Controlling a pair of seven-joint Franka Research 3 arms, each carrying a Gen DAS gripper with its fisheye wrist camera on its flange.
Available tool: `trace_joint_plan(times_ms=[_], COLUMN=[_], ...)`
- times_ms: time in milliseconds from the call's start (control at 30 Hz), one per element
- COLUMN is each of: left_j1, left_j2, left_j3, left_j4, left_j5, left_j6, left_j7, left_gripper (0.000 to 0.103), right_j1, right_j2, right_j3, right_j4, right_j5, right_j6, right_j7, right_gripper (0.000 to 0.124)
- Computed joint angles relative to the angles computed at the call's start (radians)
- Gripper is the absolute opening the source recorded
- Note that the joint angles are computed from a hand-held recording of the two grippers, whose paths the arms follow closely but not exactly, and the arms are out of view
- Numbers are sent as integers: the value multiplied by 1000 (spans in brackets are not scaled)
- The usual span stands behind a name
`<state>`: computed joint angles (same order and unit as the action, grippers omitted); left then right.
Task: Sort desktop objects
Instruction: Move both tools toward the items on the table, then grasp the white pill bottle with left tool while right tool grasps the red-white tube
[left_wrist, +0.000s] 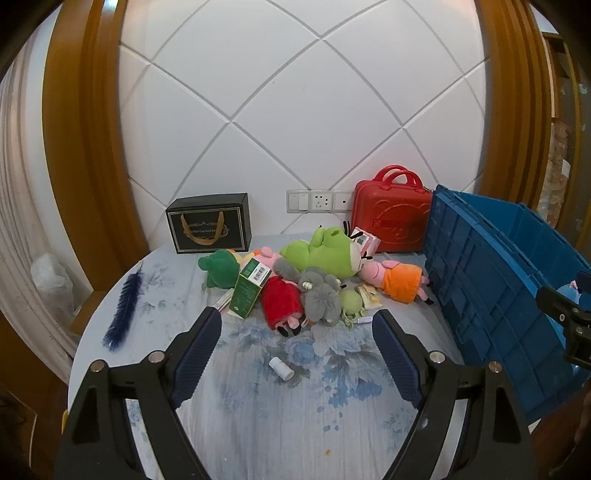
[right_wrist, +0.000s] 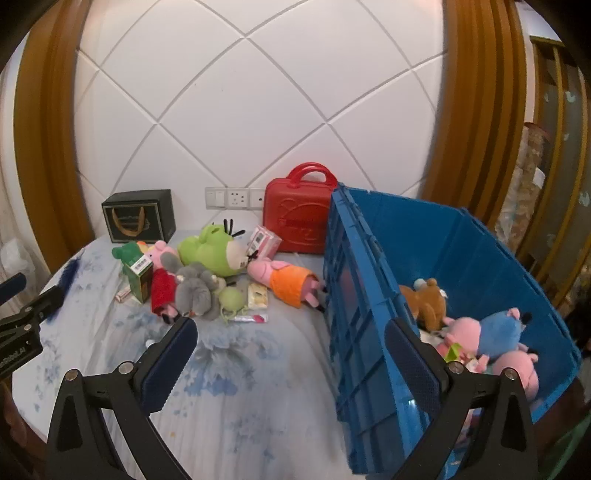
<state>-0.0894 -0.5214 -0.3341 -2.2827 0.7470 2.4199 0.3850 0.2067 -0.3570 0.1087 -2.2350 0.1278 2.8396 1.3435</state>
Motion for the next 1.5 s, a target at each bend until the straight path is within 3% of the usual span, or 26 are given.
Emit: trace_joint_plan(times_ms=[500, 733, 867, 1033, 1233, 1433, 1500], left_j1=[14, 64, 95, 83, 48, 35, 32], left_j2=[-51, 7, 107, 300, 507, 650, 684], left_j3=[35, 57, 69, 112, 161, 211, 221], left_j4=[-80, -97, -79, -25, 31, 89, 111], left_j5=[-33, -44, -36, -78, -128, -171, -176], left_j6=[48, 43, 68, 102, 129, 171, 175], left_j7=[25, 5, -48, -63, -39, -15, 5], left_gripper=[84, 84, 84, 84, 84, 84, 78], right_j1=[-10, 81, 116, 111, 135, 133, 137], right_j2=[12, 168, 313, 517, 760, 917, 962], right_j3=[40, -11, -27, -16, -53, -65, -69], right_j4=[3, 110, 229, 403, 593, 734, 788], right_j5=[-63, 32, 132, 178, 51, 25, 12], right_j6=[-15, -37, -83, -164, -298, -366, -377], right_j7=[74, -45, -168, -234, -160, -114, -103], right_gripper=[103, 103, 103, 103, 103, 103, 103])
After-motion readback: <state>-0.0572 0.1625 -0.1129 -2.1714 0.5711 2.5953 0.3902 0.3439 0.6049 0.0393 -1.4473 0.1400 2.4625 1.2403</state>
